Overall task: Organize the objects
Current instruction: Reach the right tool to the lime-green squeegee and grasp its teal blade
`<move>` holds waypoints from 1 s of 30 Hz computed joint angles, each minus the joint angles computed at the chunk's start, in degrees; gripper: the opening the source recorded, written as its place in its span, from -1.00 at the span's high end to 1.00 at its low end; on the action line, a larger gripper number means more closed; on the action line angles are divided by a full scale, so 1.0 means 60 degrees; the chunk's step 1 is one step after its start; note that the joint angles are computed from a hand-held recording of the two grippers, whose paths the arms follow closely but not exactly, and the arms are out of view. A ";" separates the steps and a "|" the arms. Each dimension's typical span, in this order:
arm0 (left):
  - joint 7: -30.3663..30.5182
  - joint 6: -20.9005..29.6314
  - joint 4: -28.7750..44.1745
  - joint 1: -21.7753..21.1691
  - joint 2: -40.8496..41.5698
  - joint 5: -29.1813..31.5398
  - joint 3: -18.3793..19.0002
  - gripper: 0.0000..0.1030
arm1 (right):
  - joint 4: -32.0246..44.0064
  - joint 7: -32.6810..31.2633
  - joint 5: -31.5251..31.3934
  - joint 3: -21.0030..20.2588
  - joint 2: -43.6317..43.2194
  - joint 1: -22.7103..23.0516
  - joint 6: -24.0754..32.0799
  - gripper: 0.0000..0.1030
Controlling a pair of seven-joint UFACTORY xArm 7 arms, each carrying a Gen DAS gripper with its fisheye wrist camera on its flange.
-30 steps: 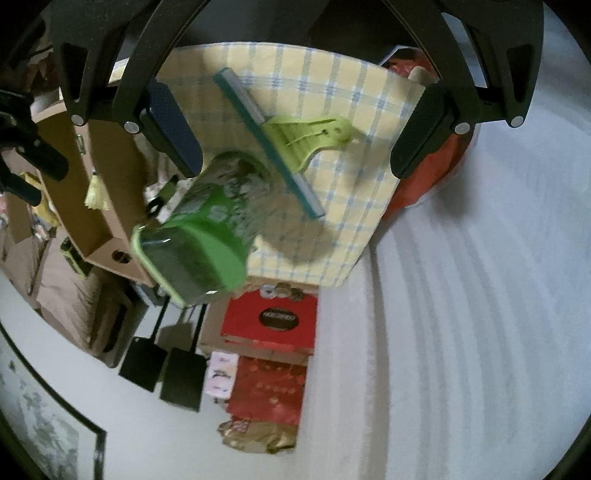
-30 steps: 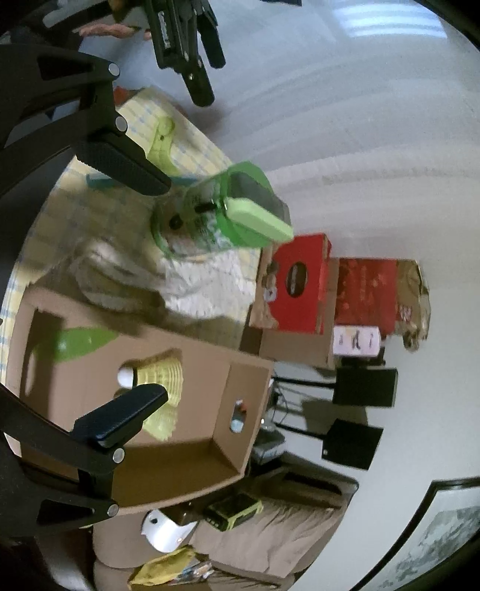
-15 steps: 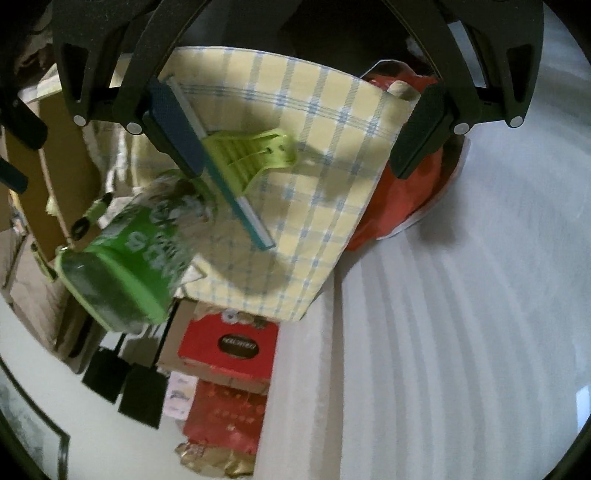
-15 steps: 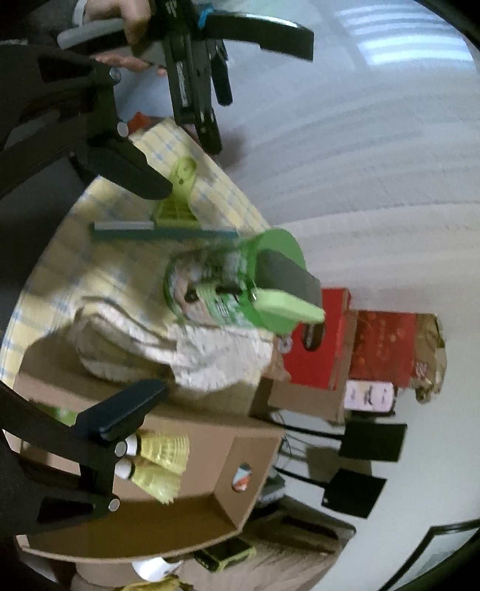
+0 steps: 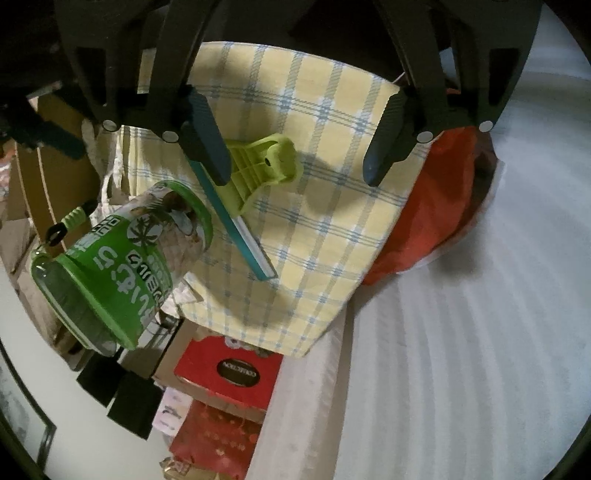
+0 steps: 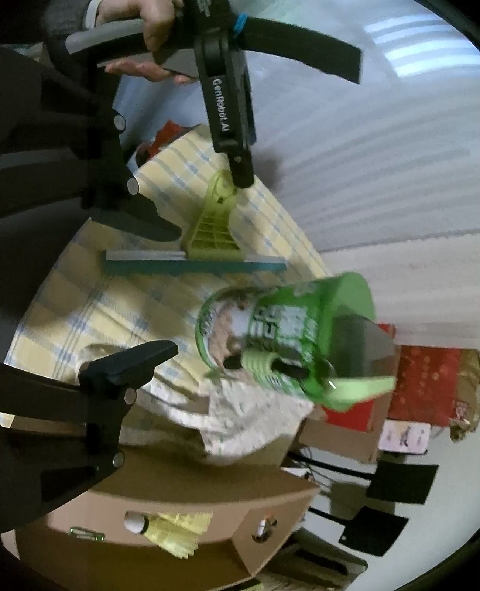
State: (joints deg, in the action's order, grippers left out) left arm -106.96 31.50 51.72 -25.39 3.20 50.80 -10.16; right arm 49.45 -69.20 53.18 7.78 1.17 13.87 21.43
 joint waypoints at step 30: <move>0.0674 -0.1398 0.0789 -0.0537 0.1577 -0.0914 0.1106 0.42 | 0.0395 0.1380 -0.1836 0.0901 0.1536 -0.0358 -0.0316 0.14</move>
